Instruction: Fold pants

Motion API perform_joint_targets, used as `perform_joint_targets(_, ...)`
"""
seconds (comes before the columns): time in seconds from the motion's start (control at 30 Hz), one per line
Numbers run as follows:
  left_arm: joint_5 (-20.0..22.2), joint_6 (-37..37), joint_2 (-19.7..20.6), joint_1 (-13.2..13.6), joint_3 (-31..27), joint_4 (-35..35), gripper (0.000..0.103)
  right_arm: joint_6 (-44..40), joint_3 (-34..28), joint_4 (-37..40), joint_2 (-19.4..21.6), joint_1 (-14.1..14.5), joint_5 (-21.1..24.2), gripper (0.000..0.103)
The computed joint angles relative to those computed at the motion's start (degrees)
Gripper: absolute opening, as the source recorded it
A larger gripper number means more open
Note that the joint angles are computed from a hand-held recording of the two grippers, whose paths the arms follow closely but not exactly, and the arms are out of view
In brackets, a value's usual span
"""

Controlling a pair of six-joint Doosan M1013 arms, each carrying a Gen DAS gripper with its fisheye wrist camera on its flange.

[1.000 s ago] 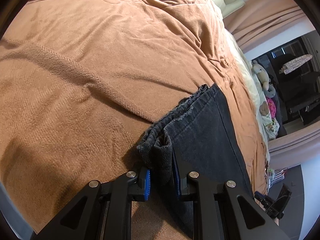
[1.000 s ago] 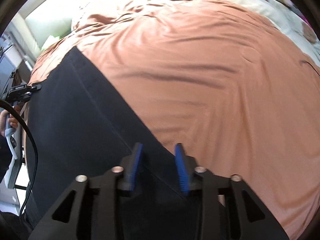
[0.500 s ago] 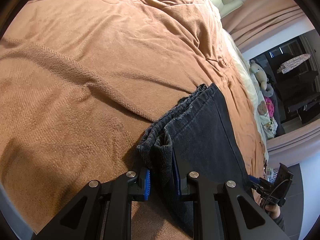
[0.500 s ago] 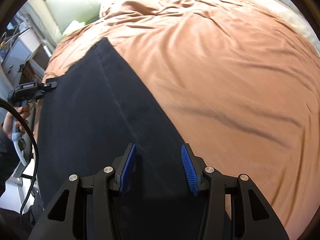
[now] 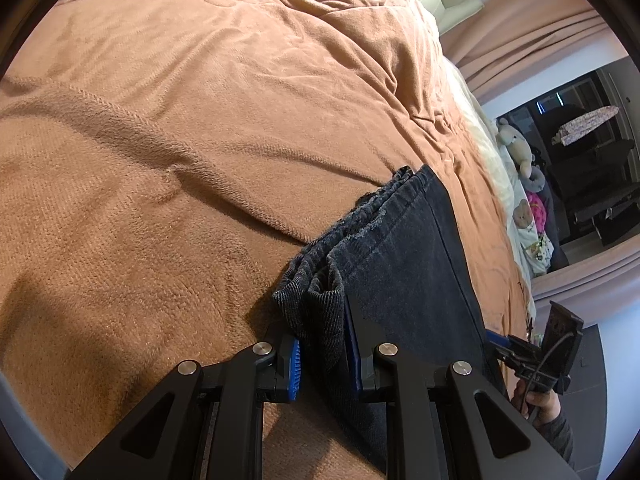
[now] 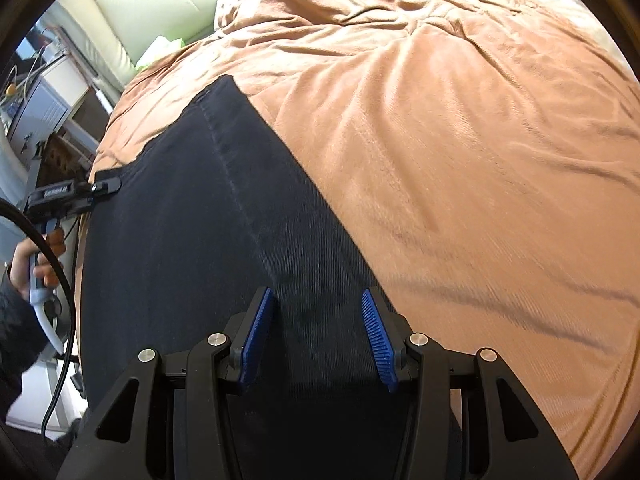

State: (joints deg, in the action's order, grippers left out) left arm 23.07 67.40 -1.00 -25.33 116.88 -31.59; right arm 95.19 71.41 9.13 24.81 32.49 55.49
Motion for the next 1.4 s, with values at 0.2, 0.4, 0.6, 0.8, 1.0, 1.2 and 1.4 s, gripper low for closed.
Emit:
perform_joint_targets(0.2,0.05,0.20,0.06,0.06,-0.02,-0.09,0.020,0.24,-2.41,0.03,1.97,0.17,0.69,0.016)
perform_joint_targets(0.4,-0.02,0.53,0.18,0.09,-0.07,-0.19,0.020,4.48,-3.70,-8.65,2.47,2.33,1.93,0.000)
perform_joint_targets(0.6,0.15,0.14,0.23,-0.04,-0.48,1.80,0.015,10.50,-3.84,-16.74,1.75,4.32,0.52,0.000)
perform_joint_targets(0.8,0.02,2.13,0.51,0.33,-0.33,-1.61,0.015,14.04,-5.08,-20.84,3.48,5.41,3.00,0.000)
perform_joint_targets(1.0,0.23,4.34,0.55,0.26,0.01,-5.13,0.019,19.08,-5.32,-22.17,4.07,5.88,3.30,0.000)
perform_joint_targets(1.2,-0.28,3.34,0.71,-0.04,-0.30,-2.39,0.011,22.81,-2.86,-21.76,0.97,5.87,2.14,0.004)
perform_joint_targets(1.4,-1.12,6.10,0.20,0.69,-0.42,-3.99,0.006,28.16,3.29,-21.83,-4.60,6.58,0.56,0.006)
